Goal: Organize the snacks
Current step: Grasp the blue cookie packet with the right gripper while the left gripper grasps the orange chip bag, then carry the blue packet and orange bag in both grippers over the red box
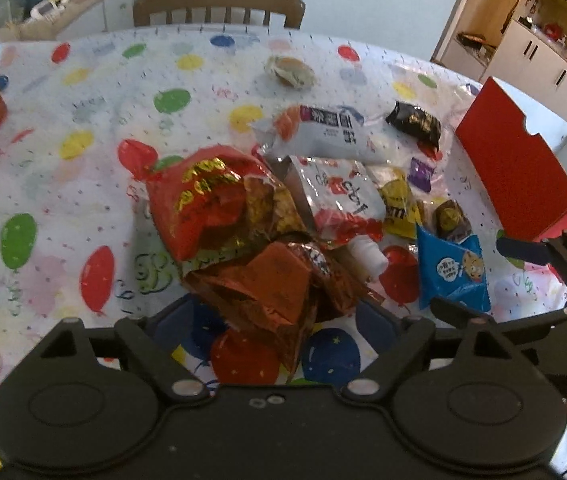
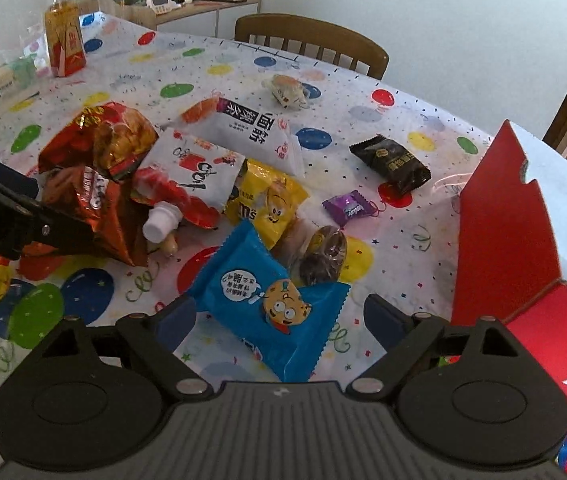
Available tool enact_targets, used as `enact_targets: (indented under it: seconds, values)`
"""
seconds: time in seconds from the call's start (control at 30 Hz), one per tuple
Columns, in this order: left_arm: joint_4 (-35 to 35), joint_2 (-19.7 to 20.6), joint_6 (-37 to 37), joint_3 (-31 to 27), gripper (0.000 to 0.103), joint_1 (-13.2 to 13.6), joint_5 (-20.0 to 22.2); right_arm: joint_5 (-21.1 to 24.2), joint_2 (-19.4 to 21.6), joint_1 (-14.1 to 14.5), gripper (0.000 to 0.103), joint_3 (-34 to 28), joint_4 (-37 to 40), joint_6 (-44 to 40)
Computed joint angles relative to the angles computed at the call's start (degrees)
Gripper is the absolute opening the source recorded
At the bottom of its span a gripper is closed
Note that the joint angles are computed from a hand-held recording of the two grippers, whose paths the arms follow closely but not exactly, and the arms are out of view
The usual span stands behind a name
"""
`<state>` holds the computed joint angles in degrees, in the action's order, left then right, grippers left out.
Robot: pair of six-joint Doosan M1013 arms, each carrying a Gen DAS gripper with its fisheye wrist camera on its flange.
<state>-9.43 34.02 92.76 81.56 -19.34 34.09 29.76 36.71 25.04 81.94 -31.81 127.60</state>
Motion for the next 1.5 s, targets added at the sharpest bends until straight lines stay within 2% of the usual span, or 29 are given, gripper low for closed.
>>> enact_targets:
  seconds: [0.13,0.27,0.3,0.33,0.37,0.5,0.53,1.0,1.5]
  values:
    - [-1.78,1.14,1.39,-1.61,0.085,0.27,2.37,-0.05,0.82,-0.28,0.092,-0.91,1.94,-1.85]
    - [-6.67,2.18,3.72,-3.08,0.081,1.12,4.98,0.49,1.44,-0.2,0.092,-1.43,1.95,-3.11]
    - [-7.2,2.33,3.89,-3.29,0.079,1.23,5.32,0.4,1.41,-0.16,0.088,-1.34,1.71,-2.9]
    - [-7.64,2.4,4.02,-3.38,0.078,1.31,5.46,0.32,1.39,-0.2,0.079,-1.28,2.02,-3.13]
    - [-7.97,2.43,4.13,-3.48,0.077,1.38,5.61,0.43,1.36,-0.21,0.075,-1.29,2.34,-3.29]
    - [-8.74,2.39,3.91,-3.46,0.068,1.48,5.93,-0.52,0.95,-0.38,0.071,-0.77,4.03,-3.7]
    - [-8.89,2.37,3.86,-3.46,0.065,1.48,5.99,-0.64,0.82,-0.33,0.067,-0.61,4.13,-3.5]
    - [-8.41,0.32,3.23,-0.42,0.041,1.35,1.73,-1.78,-1.92,0.77,0.065,2.64,0.72,1.44]
    - [-12.93,-2.49,6.44,3.17,0.04,1.84,-0.41,-1.7,-5.8,1.45,0.064,6.07,-2.57,8.93]
